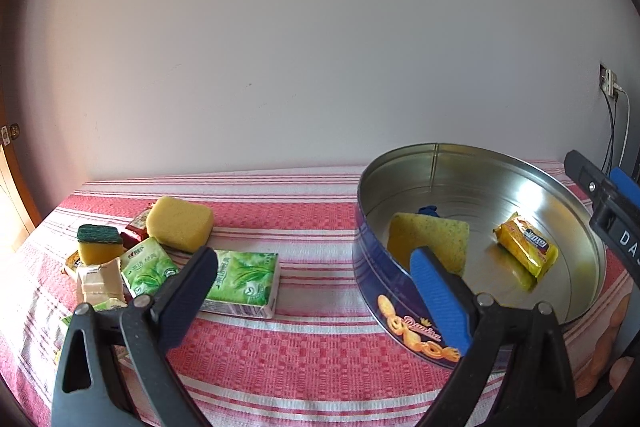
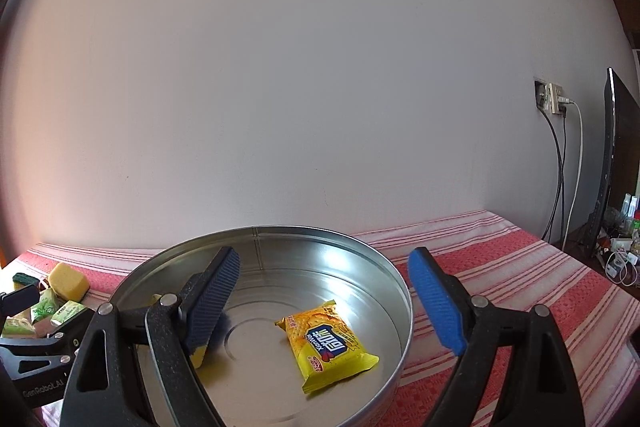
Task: Organize objects
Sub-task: 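Withdraw both grippers from the tin back toward the pile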
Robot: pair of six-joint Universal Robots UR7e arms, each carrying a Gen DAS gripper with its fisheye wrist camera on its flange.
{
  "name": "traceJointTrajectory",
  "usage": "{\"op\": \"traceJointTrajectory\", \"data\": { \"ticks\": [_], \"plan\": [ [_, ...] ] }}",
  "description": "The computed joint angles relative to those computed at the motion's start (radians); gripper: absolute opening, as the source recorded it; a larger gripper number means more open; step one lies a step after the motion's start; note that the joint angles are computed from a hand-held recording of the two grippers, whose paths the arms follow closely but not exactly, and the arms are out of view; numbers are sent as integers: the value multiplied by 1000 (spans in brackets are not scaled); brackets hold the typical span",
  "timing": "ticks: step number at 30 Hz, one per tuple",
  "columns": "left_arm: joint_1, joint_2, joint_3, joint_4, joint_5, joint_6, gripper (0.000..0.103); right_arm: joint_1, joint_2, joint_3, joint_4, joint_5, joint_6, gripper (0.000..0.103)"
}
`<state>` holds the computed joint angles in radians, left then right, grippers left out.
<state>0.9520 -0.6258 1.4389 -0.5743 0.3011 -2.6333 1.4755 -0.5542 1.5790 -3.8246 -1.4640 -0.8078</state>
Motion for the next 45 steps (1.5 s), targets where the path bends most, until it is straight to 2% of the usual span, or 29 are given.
{"op": "traceJointTrajectory", "data": {
  "ticks": [4, 14, 21, 25, 39, 45],
  "plan": [
    [2, -13, 20, -4, 3, -11, 98, 4, 0, 18, -26, 6, 0, 88],
    [4, -40, 53, 20, 1, -49, 98, 21, -13, 71, 1, -7, 11, 88],
    [9, -75, 91, 66, 2, -135, 98, 32, -22, 112, 28, -6, 25, 88],
    [11, -102, 125, 59, -6, -144, 98, 41, -18, 129, 26, -2, 11, 88],
    [12, -193, 228, 52, -77, -187, 98, 80, 1, 179, 55, 10, 8, 88],
    [12, -235, 272, 109, -106, -252, 98, 101, 9, 191, 78, 6, 10, 88]
  ]
}}
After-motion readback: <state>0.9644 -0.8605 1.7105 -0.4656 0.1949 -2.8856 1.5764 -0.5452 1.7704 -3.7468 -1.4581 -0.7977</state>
